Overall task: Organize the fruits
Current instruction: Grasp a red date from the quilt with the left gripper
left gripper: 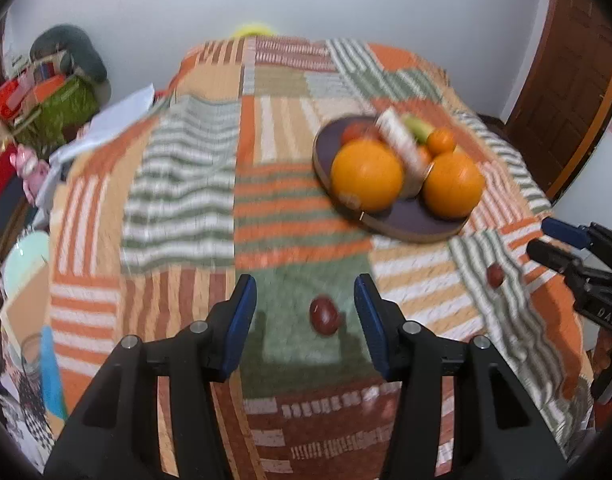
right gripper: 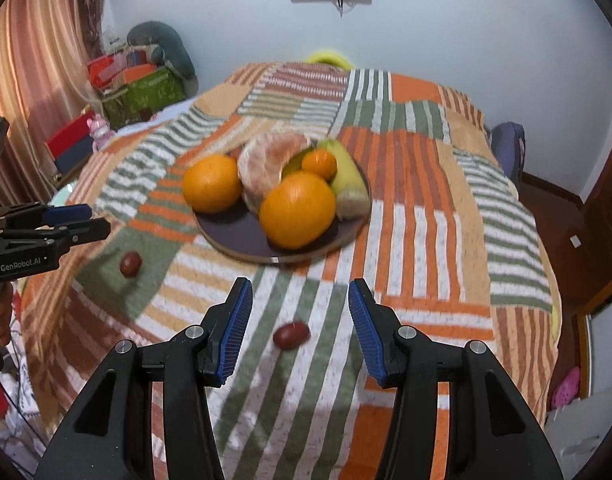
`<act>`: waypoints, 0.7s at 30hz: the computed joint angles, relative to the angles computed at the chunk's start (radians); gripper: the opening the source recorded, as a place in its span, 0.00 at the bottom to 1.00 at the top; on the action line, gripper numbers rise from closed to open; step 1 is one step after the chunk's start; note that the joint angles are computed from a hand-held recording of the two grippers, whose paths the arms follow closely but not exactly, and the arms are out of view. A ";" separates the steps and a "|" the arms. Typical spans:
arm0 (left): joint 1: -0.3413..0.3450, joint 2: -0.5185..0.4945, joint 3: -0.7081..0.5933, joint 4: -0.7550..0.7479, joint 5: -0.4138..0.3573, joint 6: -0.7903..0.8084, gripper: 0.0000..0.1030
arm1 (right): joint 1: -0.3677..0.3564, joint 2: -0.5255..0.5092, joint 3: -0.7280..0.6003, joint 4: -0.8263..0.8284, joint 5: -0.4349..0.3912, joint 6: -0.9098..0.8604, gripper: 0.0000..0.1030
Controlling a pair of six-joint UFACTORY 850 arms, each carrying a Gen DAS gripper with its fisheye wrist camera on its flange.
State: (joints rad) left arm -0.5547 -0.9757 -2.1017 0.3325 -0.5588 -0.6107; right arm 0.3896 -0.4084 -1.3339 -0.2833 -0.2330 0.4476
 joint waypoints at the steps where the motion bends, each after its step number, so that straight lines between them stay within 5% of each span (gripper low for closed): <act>1: 0.001 -0.002 0.005 -0.011 0.000 0.006 0.49 | 0.002 0.001 0.007 -0.001 -0.001 0.002 0.45; 11: 0.006 -0.034 0.024 -0.098 0.030 0.086 0.48 | -0.002 -0.052 0.005 0.234 -0.037 -0.207 0.45; 17: 0.010 -0.063 -0.016 -0.106 0.034 0.087 0.36 | -0.016 -0.064 0.004 0.462 -0.033 -0.406 0.44; 21: 0.013 -0.061 -0.010 -0.150 0.057 0.131 0.20 | -0.016 -0.064 0.005 0.527 -0.030 -0.465 0.29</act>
